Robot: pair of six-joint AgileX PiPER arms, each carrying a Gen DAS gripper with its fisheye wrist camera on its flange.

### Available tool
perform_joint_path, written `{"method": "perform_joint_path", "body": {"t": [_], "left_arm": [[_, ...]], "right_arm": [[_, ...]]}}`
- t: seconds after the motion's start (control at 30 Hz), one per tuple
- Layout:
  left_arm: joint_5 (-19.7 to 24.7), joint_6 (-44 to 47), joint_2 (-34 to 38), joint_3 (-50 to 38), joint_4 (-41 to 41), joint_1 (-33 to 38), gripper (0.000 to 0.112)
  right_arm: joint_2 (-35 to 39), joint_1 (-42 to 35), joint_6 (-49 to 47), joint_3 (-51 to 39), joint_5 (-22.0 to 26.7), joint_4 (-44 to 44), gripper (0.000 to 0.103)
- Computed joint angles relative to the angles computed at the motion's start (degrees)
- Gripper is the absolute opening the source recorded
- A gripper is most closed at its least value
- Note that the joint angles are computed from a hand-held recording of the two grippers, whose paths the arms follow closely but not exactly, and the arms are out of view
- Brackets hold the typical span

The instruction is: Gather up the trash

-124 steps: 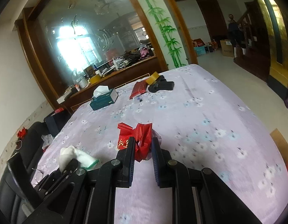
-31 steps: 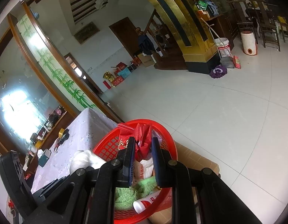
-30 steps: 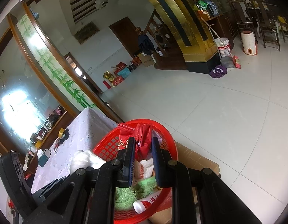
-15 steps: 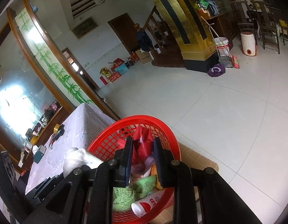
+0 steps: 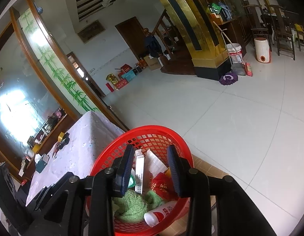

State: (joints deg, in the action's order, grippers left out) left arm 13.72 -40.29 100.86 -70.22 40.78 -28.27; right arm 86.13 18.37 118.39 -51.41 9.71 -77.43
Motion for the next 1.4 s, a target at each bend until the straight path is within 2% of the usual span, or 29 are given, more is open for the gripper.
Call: {"method": "perform_joint_path", "body": {"t": [0.17, 0.27, 0.33, 0.43, 0.47, 0.63, 0.73, 1.03, 1.4], "left_arm": [[0.6, -6.9, -1.2, 1.5, 6.6, -0.2, 0.075], [0.7, -11.1, -2.4, 2.9, 10.2, 0.1, 0.081], [1.2, -13.6, -3.1, 3.7, 12.3, 0.1, 0.086], [2.0, -17.4, -4.6, 5.1, 15.8, 0.3, 0.087], [2.4, -18.7, -5.1, 5.5, 17.1, 0.2, 0.088], [3.6, -25.7, -8.4, 8.8, 24.1, 0.6, 0.093], [3.5, -26.2, -10.2, 10.4, 24.6, 1.4, 0.094], [3.1, -28.3, -16.5, 15.2, 26.4, 4.3, 0.095], [0.6, -26.2, -23.5, 20.4, 24.0, 9.2, 0.095]], "right_arm": [[-1.0, 2.2, -1.4, -0.2, 4.5, 1.7, 0.056], [-1.8, 4.6, -2.6, -0.5, 9.8, 2.9, 0.067], [-2.5, 6.4, -4.1, -0.7, 13.9, 3.9, 0.078], [-3.4, 8.8, -4.0, -0.7, 18.9, 3.8, 0.093], [-3.7, 10.2, -4.3, -0.9, 21.8, 4.3, 0.094], [-4.4, 14.7, -6.4, -1.9, 29.2, 6.1, 0.097], [-4.9, 17.3, -7.2, -2.1, 32.3, 6.5, 0.099], [-5.1, 24.0, -8.3, -3.9, 37.8, 6.8, 0.099], [-2.5, 33.0, -11.0, -9.2, 45.6, 6.8, 0.100]]}}
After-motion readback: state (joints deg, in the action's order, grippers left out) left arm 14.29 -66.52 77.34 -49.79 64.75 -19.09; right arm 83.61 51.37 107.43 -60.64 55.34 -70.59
